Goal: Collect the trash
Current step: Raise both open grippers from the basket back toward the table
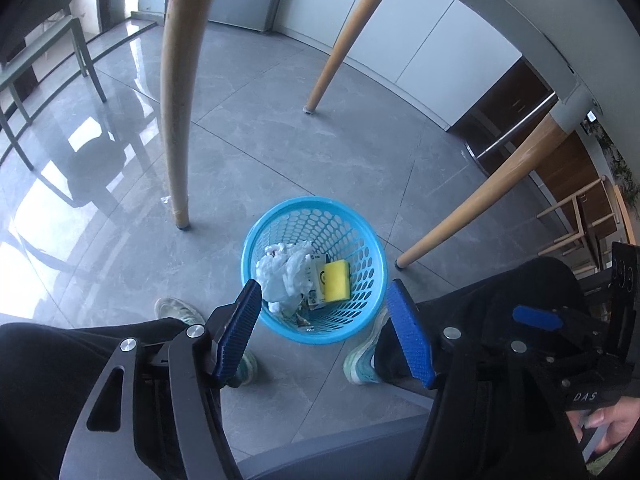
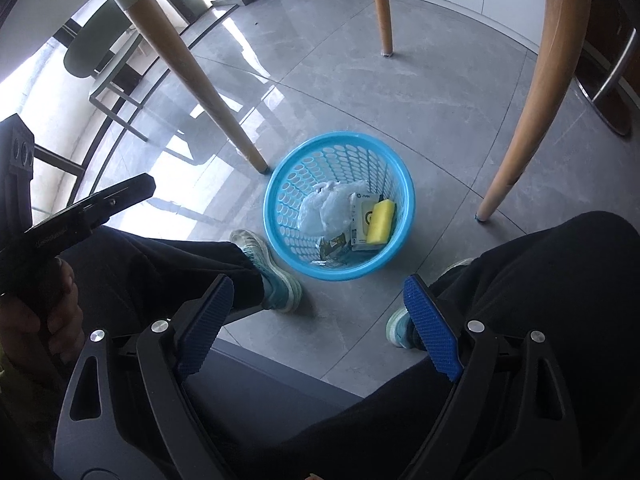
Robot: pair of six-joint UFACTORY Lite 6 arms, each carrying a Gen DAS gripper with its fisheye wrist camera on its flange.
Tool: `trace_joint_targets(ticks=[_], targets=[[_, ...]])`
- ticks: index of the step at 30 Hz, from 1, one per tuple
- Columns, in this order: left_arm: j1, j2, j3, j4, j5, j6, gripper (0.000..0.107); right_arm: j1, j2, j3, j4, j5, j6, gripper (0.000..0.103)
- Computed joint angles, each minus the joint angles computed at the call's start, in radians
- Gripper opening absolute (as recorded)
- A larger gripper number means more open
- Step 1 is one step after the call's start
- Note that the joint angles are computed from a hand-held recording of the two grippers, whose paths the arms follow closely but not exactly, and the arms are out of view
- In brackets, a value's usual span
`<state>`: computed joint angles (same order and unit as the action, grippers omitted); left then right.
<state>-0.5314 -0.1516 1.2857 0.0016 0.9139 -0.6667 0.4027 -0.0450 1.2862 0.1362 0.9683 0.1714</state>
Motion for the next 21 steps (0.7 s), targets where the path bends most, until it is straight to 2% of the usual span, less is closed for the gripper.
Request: trace_joint_targets(ticks=[4, 7, 11, 13, 17, 21], targets=[[-0.084, -0.056, 0.081, 0.113, 0.142, -0.088, 0.066, 0.057, -0.085, 0.01, -0.073, 0.027, 0.034, 0.09], [-0.131, -0.067, 0.168, 0.162, 0.216, -0.126, 0.073, 0.098, -0.135, 0.022, -0.106, 0.052, 0.042, 0.09], [-0.248, -0.028, 0.337, 0.314, 0.37, -0.183, 0.083, 0.143, -0.183, 0.078, -0.141, 0.086, 0.061, 0.09], [-0.288, 0.0, 0.412, 0.361, 0.438, -0.19, 0.086, 0.162, -0.193, 0.127, -0.151, 0.108, 0.06, 0.094], [-0.29, 0.03, 0.531, 0.379, 0.497, -0.161, 0.093, 0.203, -0.184, 0.254, -0.166, 0.16, 0.048, 0.094], [-0.308, 0.095, 0.682, 0.439, 0.556, -0.129, 0.097, 0.22, -0.121, 0.453, -0.164, 0.22, 0.035, 0.094]])
